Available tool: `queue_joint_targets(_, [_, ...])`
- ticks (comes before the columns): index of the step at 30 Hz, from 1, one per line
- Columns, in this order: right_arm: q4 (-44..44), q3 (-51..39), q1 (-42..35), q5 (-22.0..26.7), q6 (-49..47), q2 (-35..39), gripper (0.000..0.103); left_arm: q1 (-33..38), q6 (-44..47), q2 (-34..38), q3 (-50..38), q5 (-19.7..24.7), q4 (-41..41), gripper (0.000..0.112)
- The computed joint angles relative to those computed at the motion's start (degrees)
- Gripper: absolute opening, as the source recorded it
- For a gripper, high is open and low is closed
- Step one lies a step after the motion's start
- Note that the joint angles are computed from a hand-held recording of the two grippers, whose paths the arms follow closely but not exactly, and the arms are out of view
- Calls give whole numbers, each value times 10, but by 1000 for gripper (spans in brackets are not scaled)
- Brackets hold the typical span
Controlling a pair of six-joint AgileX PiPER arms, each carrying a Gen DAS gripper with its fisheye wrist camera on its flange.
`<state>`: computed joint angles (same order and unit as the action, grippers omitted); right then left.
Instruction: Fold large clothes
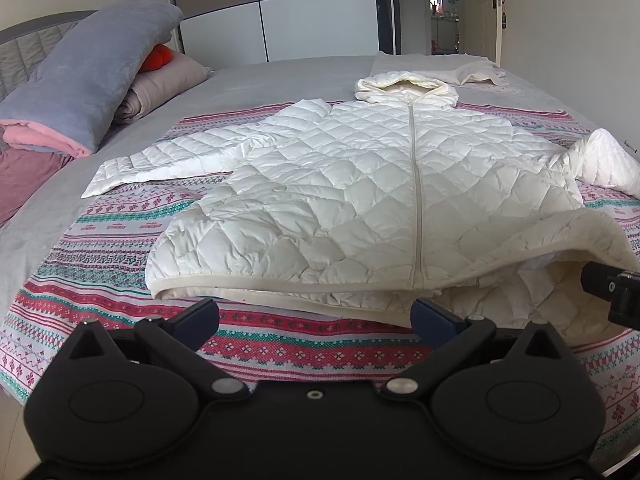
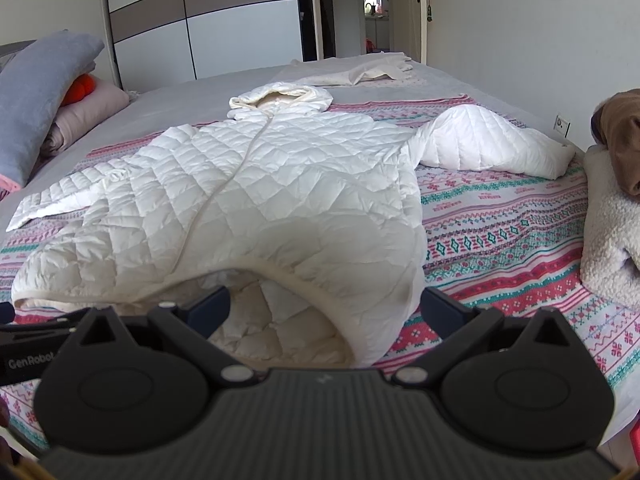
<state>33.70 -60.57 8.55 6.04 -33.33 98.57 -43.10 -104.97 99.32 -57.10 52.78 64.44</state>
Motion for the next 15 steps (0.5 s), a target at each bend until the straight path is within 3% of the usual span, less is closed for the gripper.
queue_joint_targets(4, [-45,-9,-5,-3,49,1,103,8,-14,-7,11,-11,11,103])
queue_joint_targets(8, [-64,-20,-13,-17,57,12,103,-2,-137,-15,63,6,142,103])
queue_joint_targets(10, [-40,-40,-23,-3,26,25,103,15,-125,-20,69,0,164,103])
queue_joint_targets(12, [9,-73,-43,35,-22,42,103,56,-79,-42,72,-45,165,103])
queue_joint_targets(15, [-10,-170,-78,131,22,85,103,152,1,-80,66,-162,140,103])
